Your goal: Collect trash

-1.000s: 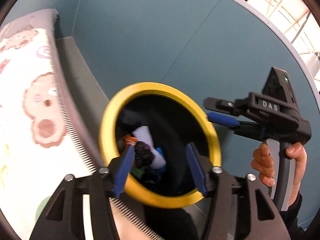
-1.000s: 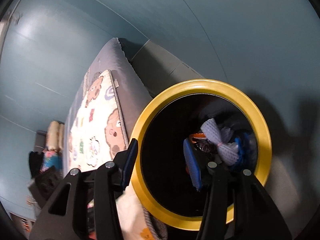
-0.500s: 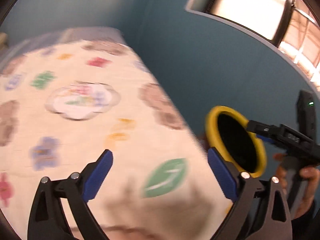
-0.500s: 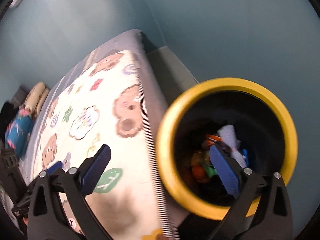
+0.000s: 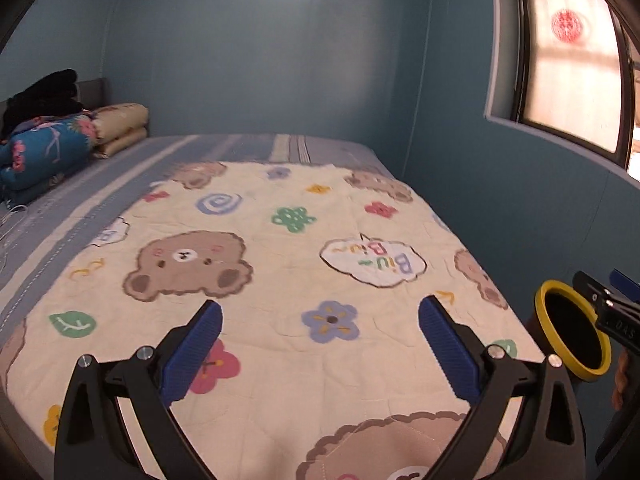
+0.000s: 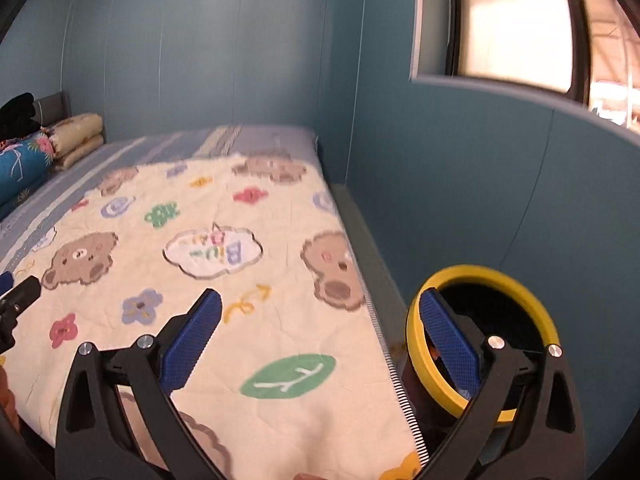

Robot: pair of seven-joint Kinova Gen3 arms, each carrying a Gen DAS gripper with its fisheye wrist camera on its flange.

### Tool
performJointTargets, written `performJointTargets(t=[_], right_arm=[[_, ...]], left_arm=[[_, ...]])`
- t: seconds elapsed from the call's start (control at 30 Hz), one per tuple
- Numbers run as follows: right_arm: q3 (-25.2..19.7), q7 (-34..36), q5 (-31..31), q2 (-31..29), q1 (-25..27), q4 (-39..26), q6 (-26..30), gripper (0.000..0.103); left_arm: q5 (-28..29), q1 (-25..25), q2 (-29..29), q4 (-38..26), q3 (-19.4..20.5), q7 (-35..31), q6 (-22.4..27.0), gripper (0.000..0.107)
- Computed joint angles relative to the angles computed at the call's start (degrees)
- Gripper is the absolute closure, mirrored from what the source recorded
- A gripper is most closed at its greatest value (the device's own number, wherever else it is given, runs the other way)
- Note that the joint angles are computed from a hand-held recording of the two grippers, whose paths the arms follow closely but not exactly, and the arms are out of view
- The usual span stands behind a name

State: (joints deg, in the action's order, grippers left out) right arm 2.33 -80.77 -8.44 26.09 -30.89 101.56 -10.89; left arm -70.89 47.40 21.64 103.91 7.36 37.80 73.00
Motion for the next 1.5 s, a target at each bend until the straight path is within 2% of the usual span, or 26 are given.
performJointTargets(t=[0.07, 0.2, 0.33, 0.43, 0.5, 0.67, 0.8, 0.97, 1.5], right_arm=[[1.65, 1.5, -2.06, -1.46, -2.77, 3.31, -4.66, 0.008], [-3.49, 0.05, -1.62, -4.75, 0.57, 9.47, -12.13, 0.008], [-3.81, 1.49, -6.41, -7.73, -1.28, 15.85, -20.83, 0.008], [-5.71, 3.39, -10.26, -9.08, -1.44, 19.39, -26.59, 0.008], [-7.02, 3.43, -10.67, -9.83, -0.7, 20.79, -28.62, 0.008], [-8.69, 2.78, -10.49, -11.05, 1.04, 21.91, -29.4, 0.008], [-8.95, 2.09, -10.42, -11.88, 2.01, 21.65, -27.18, 0.008], [-9.26, 1.14, -9.85, -12.12, 2.5, 22.29, -27.5, 0.008], [-9.22, -0.91, -8.44, -11.64, 3.19, 21.87, -26.4, 0.008]], left_arm=[[-0.1, 2.15, -0.28, -0.11, 0.31, 1.32, 3.89, 0.013], [-0.3, 5.3, 0.42, -1.39, 1.18, 4.19, 10.45, 0.013], [-0.25, 8.25, 1.51, -3.45, 1.9, 6.07, 15.52, 0.013], [0.48, 9.83, 2.68, -6.52, 2.2, 3.46, 19.14, 0.013], [0.6, 11.04, 3.39, -8.12, 2.06, 2.39, 21.01, 0.013], [0.26, 13.22, 4.55, -10.33, 1.69, 1.22, 22.36, 0.013], [-0.49, 13.99, 4.63, -10.43, 1.51, 1.15, 21.18, 0.013], [-1.29, 14.82, 4.98, -10.64, 1.12, 1.14, 20.96, 0.013], [-1.31, 14.94, 5.6, -11.7, 0.53, 0.57, 19.72, 0.013]])
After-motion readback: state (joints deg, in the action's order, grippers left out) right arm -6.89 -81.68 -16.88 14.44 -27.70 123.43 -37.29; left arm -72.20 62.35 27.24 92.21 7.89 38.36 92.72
